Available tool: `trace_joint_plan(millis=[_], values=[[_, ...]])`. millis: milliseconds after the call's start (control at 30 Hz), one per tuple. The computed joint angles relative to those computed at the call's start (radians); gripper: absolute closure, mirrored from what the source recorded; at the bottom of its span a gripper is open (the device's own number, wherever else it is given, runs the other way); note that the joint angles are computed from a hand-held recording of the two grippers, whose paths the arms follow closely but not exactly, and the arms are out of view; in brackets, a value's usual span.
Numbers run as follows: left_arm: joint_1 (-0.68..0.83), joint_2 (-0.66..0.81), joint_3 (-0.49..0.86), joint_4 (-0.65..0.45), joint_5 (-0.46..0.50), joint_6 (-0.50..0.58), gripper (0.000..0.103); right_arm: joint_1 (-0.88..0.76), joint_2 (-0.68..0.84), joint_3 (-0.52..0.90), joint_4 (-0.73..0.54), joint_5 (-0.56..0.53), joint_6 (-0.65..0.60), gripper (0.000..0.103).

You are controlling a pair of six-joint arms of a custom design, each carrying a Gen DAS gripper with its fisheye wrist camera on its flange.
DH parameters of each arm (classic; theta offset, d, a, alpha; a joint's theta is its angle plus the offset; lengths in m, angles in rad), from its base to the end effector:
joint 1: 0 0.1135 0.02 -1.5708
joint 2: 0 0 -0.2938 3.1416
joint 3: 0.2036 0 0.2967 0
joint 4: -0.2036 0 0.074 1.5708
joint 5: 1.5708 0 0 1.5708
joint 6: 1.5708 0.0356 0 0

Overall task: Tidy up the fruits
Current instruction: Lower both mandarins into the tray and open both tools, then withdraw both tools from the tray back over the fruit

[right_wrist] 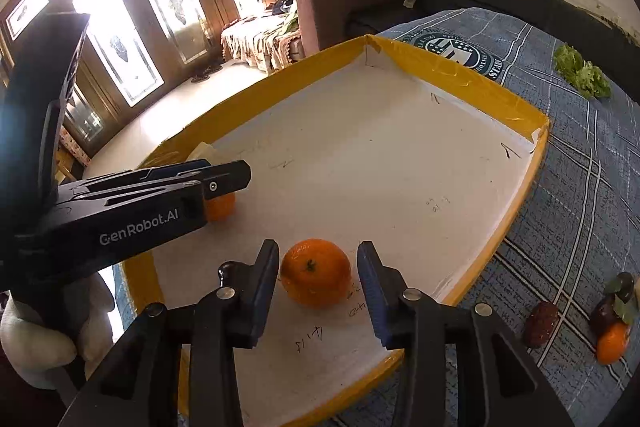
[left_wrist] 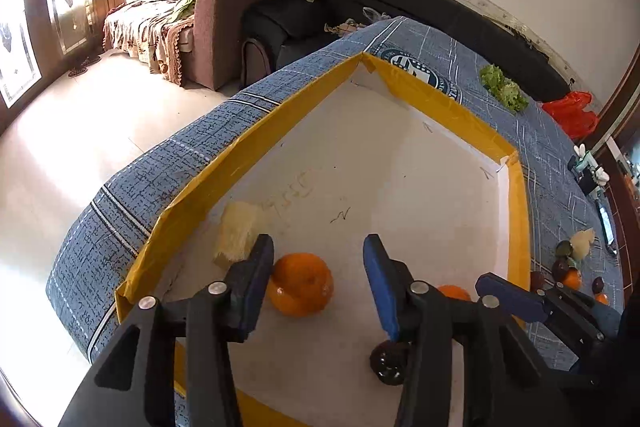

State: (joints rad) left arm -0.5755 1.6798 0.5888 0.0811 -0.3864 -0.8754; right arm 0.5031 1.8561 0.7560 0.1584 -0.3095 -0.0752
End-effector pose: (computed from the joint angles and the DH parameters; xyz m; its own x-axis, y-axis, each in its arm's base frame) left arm 0.2558 -0.1500 0.0849 -0.7131 -0.3851 -0.5858 -0.3302 0.9216 -0.2040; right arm 0.3027 0.1789 0.0764 -0.6601 -0.4449 -0.6053 -0.6677 0.7167 0.2014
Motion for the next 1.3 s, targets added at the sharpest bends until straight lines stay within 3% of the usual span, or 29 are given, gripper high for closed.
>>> trace_joint_plan(millis=[133, 267, 400, 500, 600, 633, 700, 733, 767, 833, 933, 1100, 1200, 1300], values=[[-0.039, -0.106, -0.034, -0.004, -0.020, -0.053, 0.045, -0.057, -0.119, -0.087, 0.032, -0.035, 0.024, 0.057], [-0.141, -0.194, -0.008, -0.075, -0.100, -0.099, 0.030, -0.184, -0.261, -0.174, 0.026, -0.130, 0.045, 0.057], [-0.265, -0.252, 0.040, -0.085, -0.138, -0.096, 0.029, -0.389, -0.445, -0.269, -0.026, -0.279, 0.049, 0.057], [-0.346, -0.278, 0.091, -0.097, -0.153, -0.092, 0.029, -0.540, -0.603, -0.340, -0.033, -0.327, 0.066, 0.057], [-0.409, -0.308, 0.141, -0.113, -0.169, -0.090, 0.029, -0.752, -0.753, -0.390, -0.034, -0.458, 0.117, 0.046], [-0.429, -0.326, 0.163, -0.134, -0.175, -0.087, 0.029, -0.840, -0.772, -0.379, -0.073, -0.547, 0.131, 0.043], [-0.471, -0.367, 0.199, -0.169, -0.199, -0.073, 0.029, -1.011, -0.750, -0.304, -0.263, -0.753, 0.107, 0.043], [-0.485, -0.384, 0.217, -0.185, -0.213, -0.060, 0.029, -1.099, -0.690, -0.217, -0.477, -0.883, 0.001, 0.043], [-0.507, -0.408, 0.235, -0.208, -0.237, -0.045, 0.029, -1.142, -0.644, -0.145, -0.657, -0.937, -0.117, 0.043], [-0.555, -0.452, 0.278, -0.261, -0.298, -0.013, 0.028, -1.253, -0.573, 0.024, -1.089, -0.965, -0.474, 0.043], [-0.620, -0.503, 0.353, -0.364, -0.390, 0.047, 0.027, -1.427, -0.564, 0.211, -1.430, -0.945, -0.793, 0.041], [-0.660, -0.463, 0.561, -0.643, -0.588, 0.122, 0.021, -1.637, -0.610, 0.479, -1.515, -0.940, -0.832, 0.038], [-0.615, -0.397, 0.682, -0.790, -0.679, 0.155, 0.015, -1.692, -0.668, 0.588, -1.330, -0.893, -0.655, 0.027], [-0.521, -0.364, 0.689, -0.748, -0.644, 0.218, 0.011, -1.688, -0.678, 0.628, -1.171, -0.825, -0.491, 0.022]])
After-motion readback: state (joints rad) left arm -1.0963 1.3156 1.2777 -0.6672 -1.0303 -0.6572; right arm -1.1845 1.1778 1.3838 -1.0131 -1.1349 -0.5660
